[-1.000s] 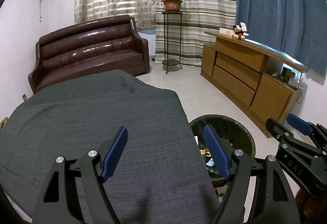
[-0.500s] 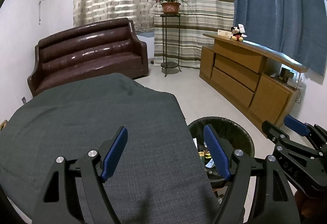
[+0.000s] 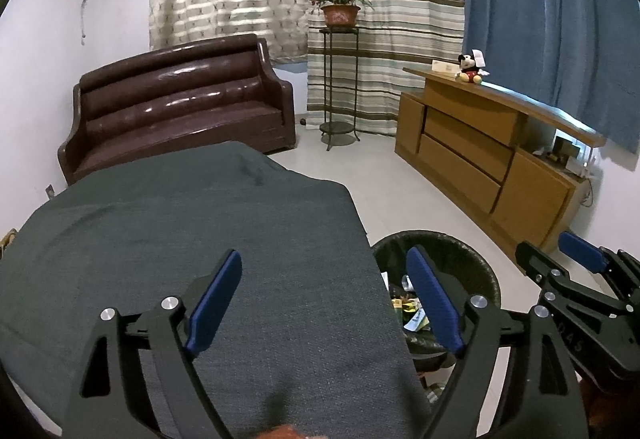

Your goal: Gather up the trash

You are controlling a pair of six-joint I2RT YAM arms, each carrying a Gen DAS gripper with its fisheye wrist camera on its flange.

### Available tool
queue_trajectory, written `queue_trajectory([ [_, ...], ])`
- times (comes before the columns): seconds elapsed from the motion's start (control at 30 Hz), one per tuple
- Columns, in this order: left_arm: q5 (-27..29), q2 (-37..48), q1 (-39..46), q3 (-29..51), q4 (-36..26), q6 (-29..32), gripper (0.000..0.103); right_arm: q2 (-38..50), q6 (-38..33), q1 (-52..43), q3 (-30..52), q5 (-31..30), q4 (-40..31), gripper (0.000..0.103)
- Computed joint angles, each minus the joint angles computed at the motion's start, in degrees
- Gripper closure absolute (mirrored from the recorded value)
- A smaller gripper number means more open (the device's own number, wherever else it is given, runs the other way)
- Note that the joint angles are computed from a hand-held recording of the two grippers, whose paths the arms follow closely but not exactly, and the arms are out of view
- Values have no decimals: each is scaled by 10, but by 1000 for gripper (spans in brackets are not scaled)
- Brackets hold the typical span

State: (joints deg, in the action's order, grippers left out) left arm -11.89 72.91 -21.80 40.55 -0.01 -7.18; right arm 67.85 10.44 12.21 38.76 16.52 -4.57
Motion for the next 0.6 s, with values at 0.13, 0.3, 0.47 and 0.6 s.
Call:
queue_trajectory([
  [0.13, 8, -4, 3, -2, 7, 5, 20, 0, 0, 0, 2, 0, -2, 46],
  [0.3, 12, 0, 6, 4, 5, 8, 20, 0, 1, 1, 0, 0, -1, 46],
  [0.47, 10, 6, 6, 9, 4, 13, 19, -1, 2, 5, 0, 3, -4, 46],
  [0.6, 0, 19, 9, 18, -5, 10, 19, 2, 5, 11, 0, 6, -7, 44],
])
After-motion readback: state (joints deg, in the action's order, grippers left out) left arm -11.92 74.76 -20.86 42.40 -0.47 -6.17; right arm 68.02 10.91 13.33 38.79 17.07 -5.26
